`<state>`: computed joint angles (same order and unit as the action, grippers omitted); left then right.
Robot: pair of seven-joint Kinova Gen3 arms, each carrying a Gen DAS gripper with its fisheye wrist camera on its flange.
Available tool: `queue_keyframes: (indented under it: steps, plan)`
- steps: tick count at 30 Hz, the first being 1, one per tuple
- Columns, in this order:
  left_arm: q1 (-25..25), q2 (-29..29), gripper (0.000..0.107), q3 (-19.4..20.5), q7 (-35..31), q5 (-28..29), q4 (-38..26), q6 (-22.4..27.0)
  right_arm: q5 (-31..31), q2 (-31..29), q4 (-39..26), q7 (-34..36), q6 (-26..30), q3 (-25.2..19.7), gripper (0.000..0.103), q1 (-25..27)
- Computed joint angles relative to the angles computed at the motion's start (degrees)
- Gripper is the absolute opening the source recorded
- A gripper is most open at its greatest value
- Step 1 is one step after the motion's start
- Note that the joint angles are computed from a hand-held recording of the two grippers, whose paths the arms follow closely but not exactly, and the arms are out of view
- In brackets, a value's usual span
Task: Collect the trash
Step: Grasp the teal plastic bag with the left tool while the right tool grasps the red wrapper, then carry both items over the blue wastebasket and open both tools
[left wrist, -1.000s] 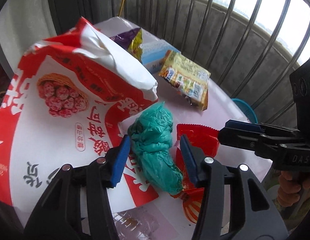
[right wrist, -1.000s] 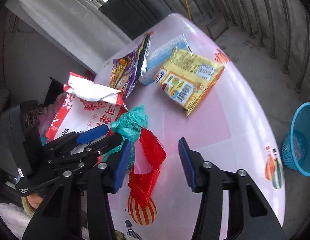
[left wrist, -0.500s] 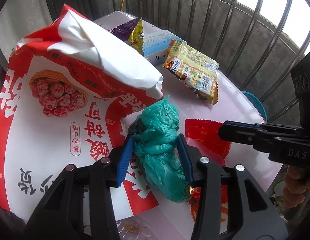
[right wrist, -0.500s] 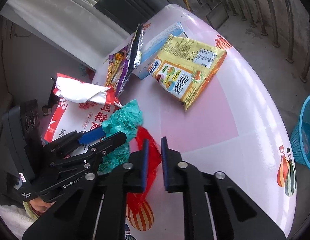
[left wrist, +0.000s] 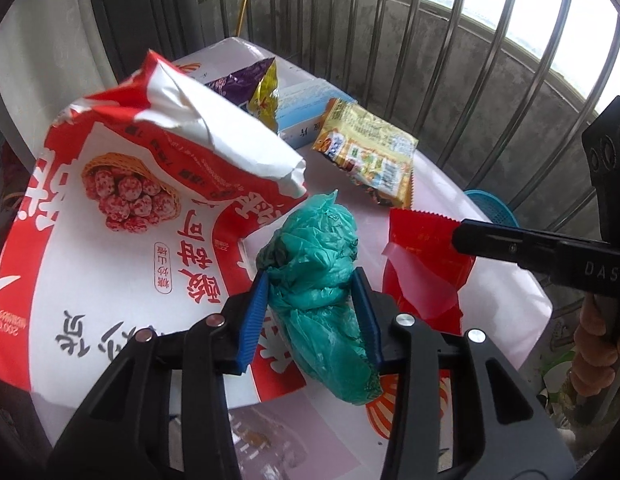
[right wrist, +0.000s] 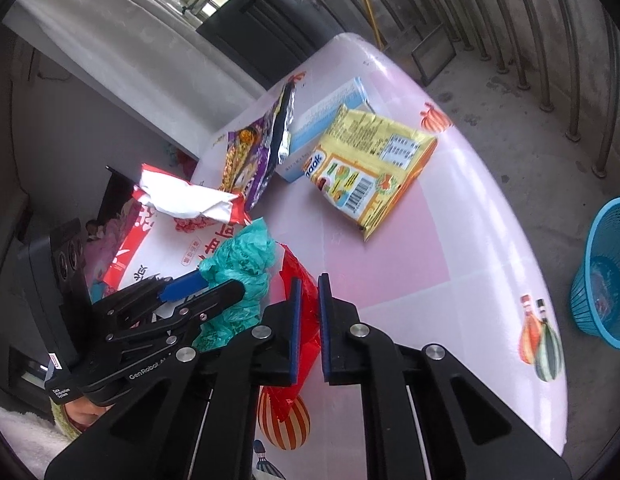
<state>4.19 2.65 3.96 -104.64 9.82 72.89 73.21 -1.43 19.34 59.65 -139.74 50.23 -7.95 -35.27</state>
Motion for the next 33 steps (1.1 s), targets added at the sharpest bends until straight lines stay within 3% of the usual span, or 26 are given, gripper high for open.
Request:
queue_keyframes:
  steps: [12,18,20,23,28,33]
  plan:
    - [1.13,-4.37,0.039,0.56,-3.18,2.17,-0.39,-0.67,8.55,-8.07,8.68,-8.47,-4.38,1.07,0.008,-1.91]
    - [3.8,-2.51,0.039,2.3,-4.43,4.07,-5.1,0.48,20.69,-15.11,16.22,-20.5,-5.12,-3.96,0.008,1.73]
    - [5.21,-1.07,0.039,3.37,-4.46,4.61,-7.36,0.72,24.71,-18.19,19.07,-25.16,-3.31,-1.94,0.008,-0.1]
    - [7.87,2.99,0.039,5.26,-3.56,5.94,-12.21,1.84,29.97,-22.0,22.41,-32.15,1.2,-3.79,0.008,1.95]
    - [15.08,14.82,0.039,8.6,0.0,6.35,-25.31,6.1,35.87,-25.62,26.38,-42.09,11.44,-6.89,0.008,6.25]
    - [24.69,26.94,0.04,8.57,3.58,2.4,-38.58,10.84,34.24,-27.4,33.09,-46.53,11.33,-6.42,0.008,13.01]
